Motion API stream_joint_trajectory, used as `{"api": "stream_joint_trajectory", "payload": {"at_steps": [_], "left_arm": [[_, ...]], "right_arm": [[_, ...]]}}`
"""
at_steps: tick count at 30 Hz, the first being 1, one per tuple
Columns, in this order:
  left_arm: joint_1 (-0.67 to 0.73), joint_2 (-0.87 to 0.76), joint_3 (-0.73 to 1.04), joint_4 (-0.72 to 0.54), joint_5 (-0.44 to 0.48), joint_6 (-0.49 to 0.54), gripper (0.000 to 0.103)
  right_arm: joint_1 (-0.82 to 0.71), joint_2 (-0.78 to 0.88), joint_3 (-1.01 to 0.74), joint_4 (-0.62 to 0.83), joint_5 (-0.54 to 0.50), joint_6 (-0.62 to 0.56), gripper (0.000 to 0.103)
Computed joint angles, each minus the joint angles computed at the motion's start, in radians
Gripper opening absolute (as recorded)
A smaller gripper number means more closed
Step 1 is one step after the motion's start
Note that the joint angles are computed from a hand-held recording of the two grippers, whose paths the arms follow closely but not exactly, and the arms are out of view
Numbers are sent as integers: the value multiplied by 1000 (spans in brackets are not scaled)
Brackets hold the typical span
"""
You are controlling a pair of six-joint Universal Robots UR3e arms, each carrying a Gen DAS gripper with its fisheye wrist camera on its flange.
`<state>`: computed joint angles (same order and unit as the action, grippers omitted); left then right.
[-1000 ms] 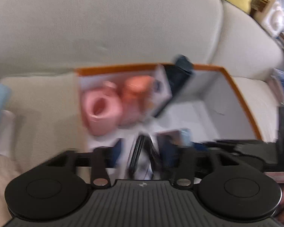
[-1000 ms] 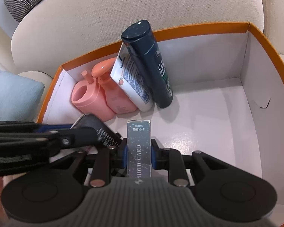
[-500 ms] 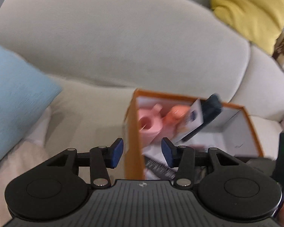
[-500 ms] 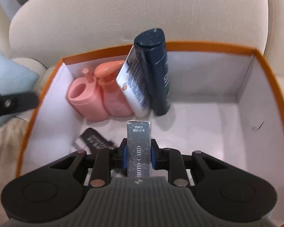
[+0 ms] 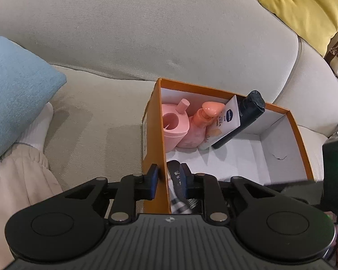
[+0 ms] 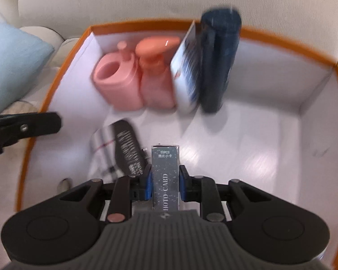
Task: Organize rigid objects
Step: 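Lower the PHOTO CARD box beside the case and open right tool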
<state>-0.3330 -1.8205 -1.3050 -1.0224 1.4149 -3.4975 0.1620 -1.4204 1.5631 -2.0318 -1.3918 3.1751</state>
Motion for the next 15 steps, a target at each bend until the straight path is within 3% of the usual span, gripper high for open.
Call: {"api": "stream_joint_trajectory", "payload": {"at_steps": [2, 6, 9, 15], "left_arm": [[-2, 0, 1, 0, 1, 0, 24], [3, 3, -11, 11, -4, -10, 24], [6, 3, -10, 11, -8, -13, 24], [-1, 2, -9, 11, 0, -14, 24]], "right_arm": [[-23, -15, 20, 26, 70, 23, 23], [-20, -20, 61, -37, 95, 83, 23], [-19, -15, 69, -69, 98, 165, 23], [-20, 28, -1, -75, 63, 193, 23]]}}
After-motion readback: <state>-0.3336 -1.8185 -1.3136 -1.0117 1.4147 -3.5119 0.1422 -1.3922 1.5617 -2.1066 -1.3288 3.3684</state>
